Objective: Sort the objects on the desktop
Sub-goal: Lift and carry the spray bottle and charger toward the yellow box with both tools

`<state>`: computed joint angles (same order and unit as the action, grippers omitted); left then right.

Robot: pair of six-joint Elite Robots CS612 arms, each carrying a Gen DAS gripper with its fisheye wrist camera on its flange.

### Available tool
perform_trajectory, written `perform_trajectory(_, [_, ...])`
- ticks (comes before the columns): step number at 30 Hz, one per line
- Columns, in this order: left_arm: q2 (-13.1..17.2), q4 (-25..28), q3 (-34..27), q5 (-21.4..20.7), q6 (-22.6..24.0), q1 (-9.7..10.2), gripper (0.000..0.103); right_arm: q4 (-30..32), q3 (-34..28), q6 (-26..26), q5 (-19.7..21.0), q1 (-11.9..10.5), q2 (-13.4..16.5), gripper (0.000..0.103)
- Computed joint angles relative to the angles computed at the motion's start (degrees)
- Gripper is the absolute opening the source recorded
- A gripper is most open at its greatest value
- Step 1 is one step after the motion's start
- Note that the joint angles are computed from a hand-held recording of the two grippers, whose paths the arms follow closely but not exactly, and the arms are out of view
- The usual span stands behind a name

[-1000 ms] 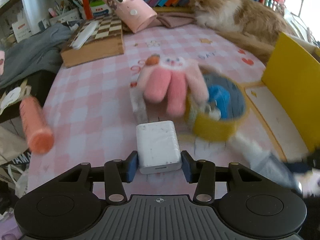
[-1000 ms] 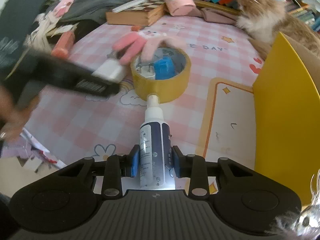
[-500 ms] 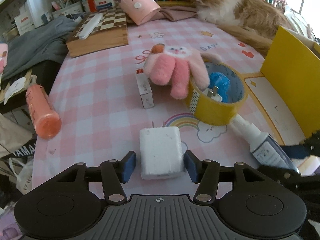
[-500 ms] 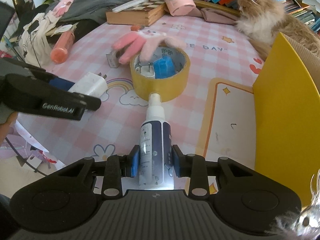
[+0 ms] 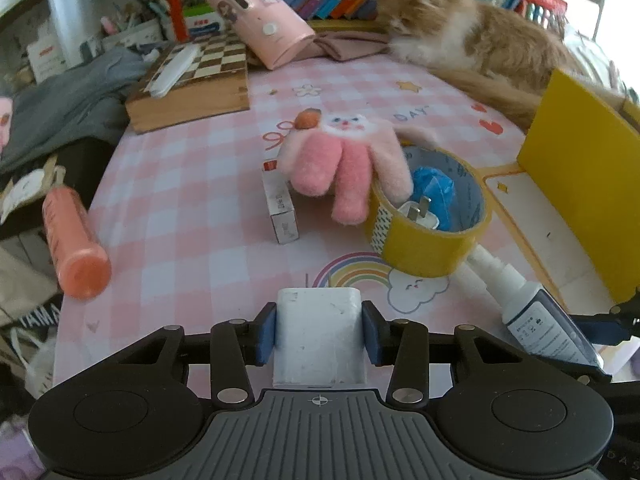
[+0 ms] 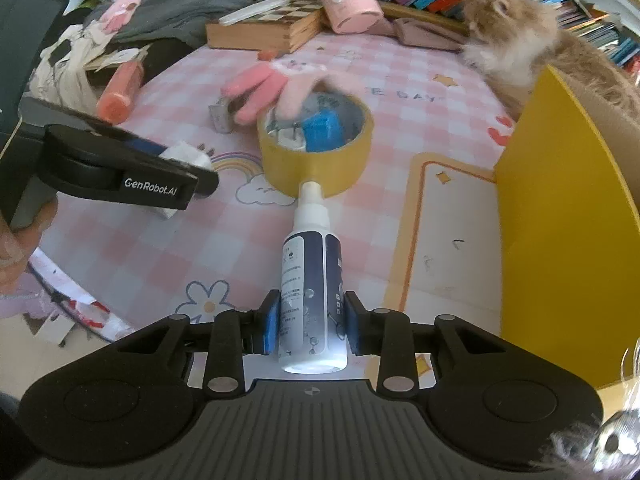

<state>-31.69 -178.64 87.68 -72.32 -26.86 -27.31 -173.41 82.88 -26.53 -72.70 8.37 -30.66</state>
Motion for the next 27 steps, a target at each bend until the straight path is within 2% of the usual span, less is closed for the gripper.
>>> perform_trajectory(10, [-3.0, -7.2, 5.2, -1.3, -0.5, -0.92, 0.042, -5.6, 3.3, 4.6, 2.9, -0.9, -2.4, 0.030])
perform_trajectory(20, [-5.6, -13.0, 9.7, -4.4, -2.1, -1.46, 0.042, -11.1, 8.1, 6.6, 4.2, -1.4, -5.1, 0.030])
perform_trajectory(27, [-6.5, -16.5, 11.8, -6.9, 0.2, -2.42, 0.042, -15.1, 12.7, 10.0, 3.8, -2.0, -7.1, 0.030])
